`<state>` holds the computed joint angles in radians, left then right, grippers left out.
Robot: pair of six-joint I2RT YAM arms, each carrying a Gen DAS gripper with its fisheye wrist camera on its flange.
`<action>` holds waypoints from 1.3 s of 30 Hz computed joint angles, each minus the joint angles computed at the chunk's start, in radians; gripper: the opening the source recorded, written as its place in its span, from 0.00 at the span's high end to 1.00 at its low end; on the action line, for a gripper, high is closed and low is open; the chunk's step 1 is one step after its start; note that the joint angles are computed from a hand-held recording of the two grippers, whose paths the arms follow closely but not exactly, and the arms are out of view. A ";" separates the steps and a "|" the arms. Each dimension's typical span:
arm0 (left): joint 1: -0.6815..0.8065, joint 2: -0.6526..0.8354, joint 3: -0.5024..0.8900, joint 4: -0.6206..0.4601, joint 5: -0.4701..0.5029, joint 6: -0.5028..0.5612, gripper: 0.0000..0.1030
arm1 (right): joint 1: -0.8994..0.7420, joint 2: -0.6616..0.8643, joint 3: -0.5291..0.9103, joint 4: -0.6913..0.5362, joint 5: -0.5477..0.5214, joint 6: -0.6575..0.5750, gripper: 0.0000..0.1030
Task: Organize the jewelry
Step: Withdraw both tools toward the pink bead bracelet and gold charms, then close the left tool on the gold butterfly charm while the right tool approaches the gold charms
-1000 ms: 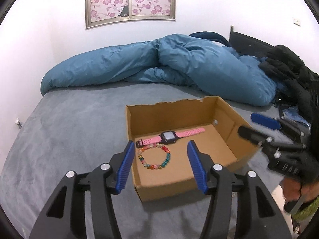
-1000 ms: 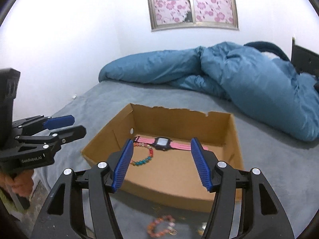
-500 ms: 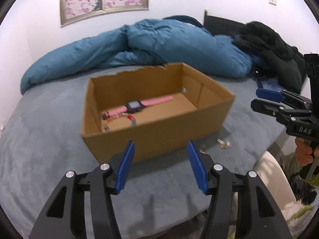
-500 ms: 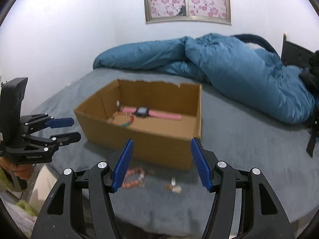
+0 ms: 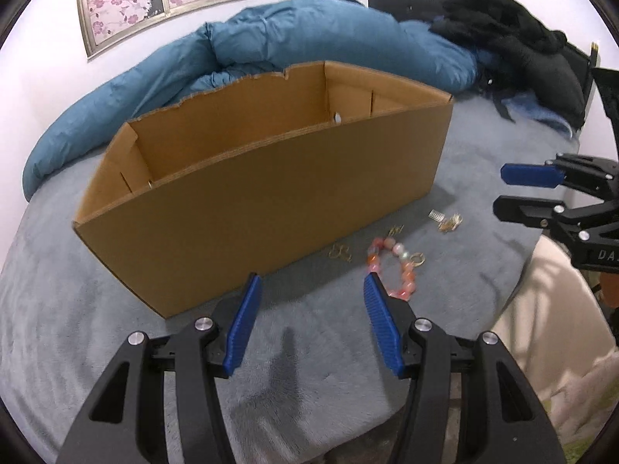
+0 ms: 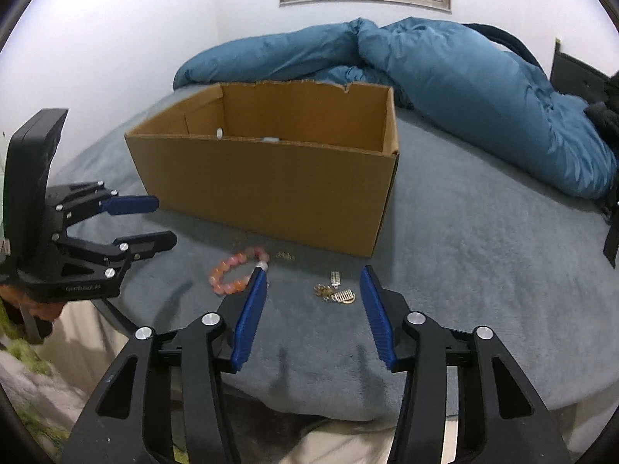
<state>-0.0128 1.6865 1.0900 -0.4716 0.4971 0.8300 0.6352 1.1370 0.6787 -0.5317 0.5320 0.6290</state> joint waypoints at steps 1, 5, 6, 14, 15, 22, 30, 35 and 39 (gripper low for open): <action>-0.003 0.009 -0.001 0.007 -0.006 0.001 0.51 | -0.009 0.003 -0.006 0.010 -0.007 -0.009 0.59; -0.018 0.040 0.004 0.023 -0.022 0.011 0.54 | -0.069 0.027 -0.033 0.068 -0.056 -0.058 0.64; -0.021 0.046 0.005 0.026 -0.023 0.016 0.55 | -0.084 0.033 -0.042 0.081 -0.070 -0.071 0.66; -0.068 0.102 0.033 0.048 -0.025 0.047 0.69 | -0.159 0.065 -0.089 0.154 -0.139 -0.139 0.72; -0.074 0.112 0.041 0.048 -0.024 0.047 0.71 | -0.163 0.067 -0.093 0.161 -0.143 -0.144 0.72; -0.116 0.183 0.087 0.043 -0.044 0.079 0.75 | -0.182 0.081 -0.110 0.187 -0.158 -0.157 0.72; -0.141 0.237 0.134 0.023 -0.047 0.089 0.75 | -0.197 0.097 -0.104 0.199 -0.167 -0.165 0.72; -0.143 0.254 0.137 0.034 -0.047 0.089 0.77 | -0.216 0.090 -0.116 0.213 -0.177 -0.192 0.73; -0.145 0.270 0.155 0.029 -0.043 0.078 0.82 | -0.219 0.083 -0.122 0.215 -0.181 -0.201 0.73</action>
